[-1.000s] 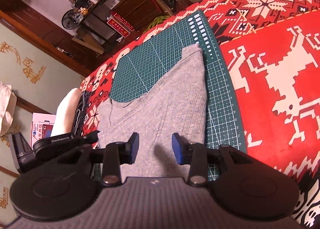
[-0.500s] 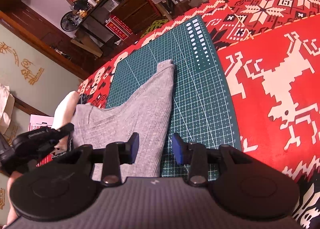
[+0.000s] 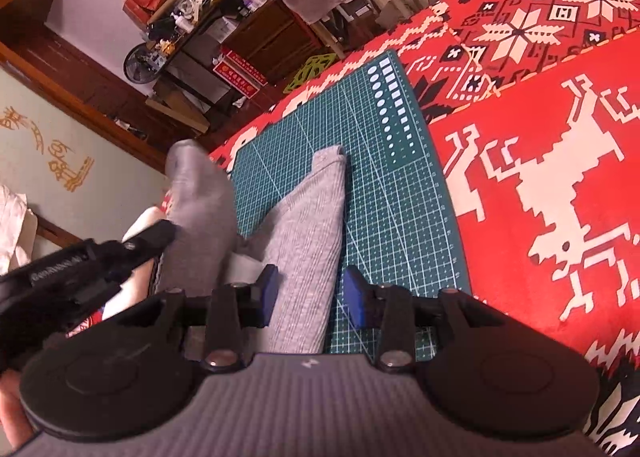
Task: Fold clothes
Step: 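Lift and fold the grasped shirt side over the shirt body with the left gripper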
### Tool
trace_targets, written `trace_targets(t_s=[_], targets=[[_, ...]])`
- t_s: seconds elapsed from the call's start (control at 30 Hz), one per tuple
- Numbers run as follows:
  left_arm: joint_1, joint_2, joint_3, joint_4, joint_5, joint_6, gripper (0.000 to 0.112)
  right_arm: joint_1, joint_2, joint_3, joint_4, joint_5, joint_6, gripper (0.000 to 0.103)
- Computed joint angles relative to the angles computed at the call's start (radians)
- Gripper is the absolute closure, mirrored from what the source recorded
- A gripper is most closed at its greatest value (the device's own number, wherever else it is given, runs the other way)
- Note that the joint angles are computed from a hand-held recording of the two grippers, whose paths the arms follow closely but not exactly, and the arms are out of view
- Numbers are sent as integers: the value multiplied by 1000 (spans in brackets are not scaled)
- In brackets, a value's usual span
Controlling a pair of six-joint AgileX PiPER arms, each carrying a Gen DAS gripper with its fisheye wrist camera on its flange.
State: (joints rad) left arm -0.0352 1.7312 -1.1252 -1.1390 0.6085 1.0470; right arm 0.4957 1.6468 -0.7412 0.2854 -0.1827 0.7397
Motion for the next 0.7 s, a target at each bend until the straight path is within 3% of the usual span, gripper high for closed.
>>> trace_targets(t_s=[0.3, 0.47, 0.7], targets=[[-131, 77, -30, 76, -61, -136, 108, -43, 14, 25, -202, -45, 212, 63], [-81, 164, -80, 53, 72, -215, 108, -63, 35, 28, -302, -74, 308, 63], [38, 121, -94, 30, 235, -205, 107, -94, 67, 47, -327, -162, 362, 62]])
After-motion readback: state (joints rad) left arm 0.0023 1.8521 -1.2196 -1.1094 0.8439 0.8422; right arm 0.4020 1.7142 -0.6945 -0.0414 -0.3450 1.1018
